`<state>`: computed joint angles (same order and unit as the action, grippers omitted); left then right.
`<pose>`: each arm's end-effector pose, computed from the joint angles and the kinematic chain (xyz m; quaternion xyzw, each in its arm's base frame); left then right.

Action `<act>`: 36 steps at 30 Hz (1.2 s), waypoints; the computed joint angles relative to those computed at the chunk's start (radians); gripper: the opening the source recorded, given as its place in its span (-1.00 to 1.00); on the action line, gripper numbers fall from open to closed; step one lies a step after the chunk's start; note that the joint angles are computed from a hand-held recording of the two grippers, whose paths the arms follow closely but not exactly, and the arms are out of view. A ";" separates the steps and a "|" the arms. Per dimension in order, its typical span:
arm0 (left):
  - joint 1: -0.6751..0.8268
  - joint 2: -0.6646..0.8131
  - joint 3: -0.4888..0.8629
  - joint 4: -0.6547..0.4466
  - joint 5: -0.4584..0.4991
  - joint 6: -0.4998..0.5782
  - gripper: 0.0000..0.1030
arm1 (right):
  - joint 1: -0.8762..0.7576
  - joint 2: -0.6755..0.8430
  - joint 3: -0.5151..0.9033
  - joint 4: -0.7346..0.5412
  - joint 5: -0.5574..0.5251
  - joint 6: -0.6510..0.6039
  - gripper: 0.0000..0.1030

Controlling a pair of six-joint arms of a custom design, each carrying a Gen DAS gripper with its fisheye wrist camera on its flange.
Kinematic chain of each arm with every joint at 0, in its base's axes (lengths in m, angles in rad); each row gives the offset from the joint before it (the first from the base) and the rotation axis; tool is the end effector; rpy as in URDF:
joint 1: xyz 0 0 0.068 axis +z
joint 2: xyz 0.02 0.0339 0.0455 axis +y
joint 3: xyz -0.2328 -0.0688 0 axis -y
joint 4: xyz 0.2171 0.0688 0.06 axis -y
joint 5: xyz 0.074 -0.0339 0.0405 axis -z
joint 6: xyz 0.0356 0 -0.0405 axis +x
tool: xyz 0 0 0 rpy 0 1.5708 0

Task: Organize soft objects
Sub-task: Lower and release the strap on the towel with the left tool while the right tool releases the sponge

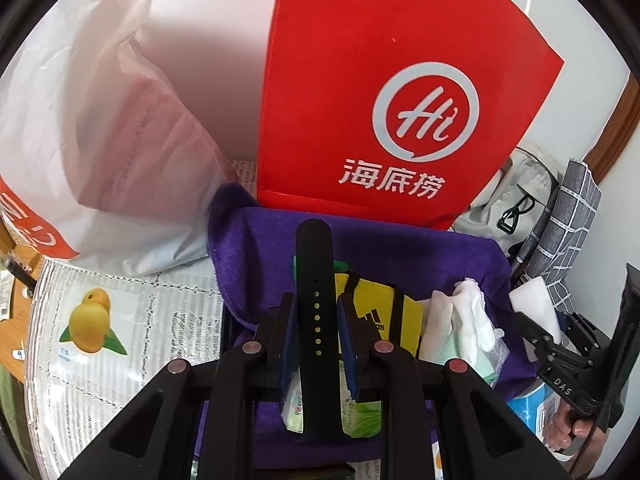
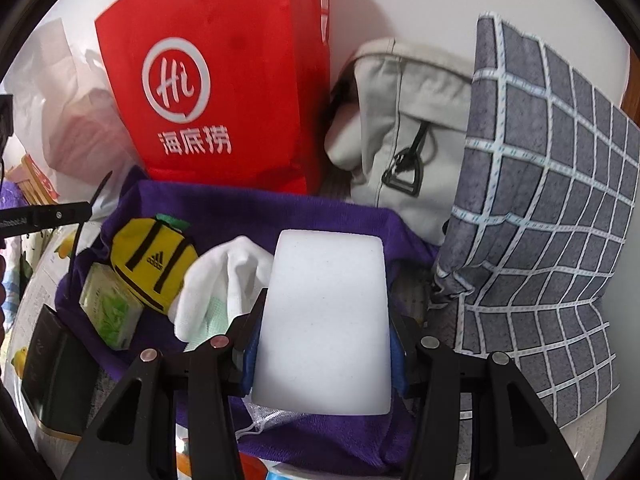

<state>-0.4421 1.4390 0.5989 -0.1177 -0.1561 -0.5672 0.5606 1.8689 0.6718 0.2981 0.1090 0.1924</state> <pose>0.2209 -0.0984 0.1334 -0.0829 0.9472 -0.0804 0.2992 0.2490 0.1517 0.0702 -0.1549 0.9301 0.0732 0.3250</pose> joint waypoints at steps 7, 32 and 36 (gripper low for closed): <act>-0.014 0.051 0.020 0.011 0.017 0.005 -0.62 | -0.007 0.061 0.043 -0.026 -0.040 0.011 -0.04; -0.057 0.221 0.101 0.043 0.034 0.012 -0.61 | -0.007 0.167 0.142 -0.099 -0.109 0.013 -0.03; -0.060 0.247 0.113 0.045 0.037 0.011 -0.61 | 0.002 0.178 0.159 -0.116 -0.115 0.016 0.03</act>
<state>-0.5017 1.6858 0.7119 -0.0722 -0.1196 -0.5564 0.5624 2.0474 0.8309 0.1819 -0.0063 0.2085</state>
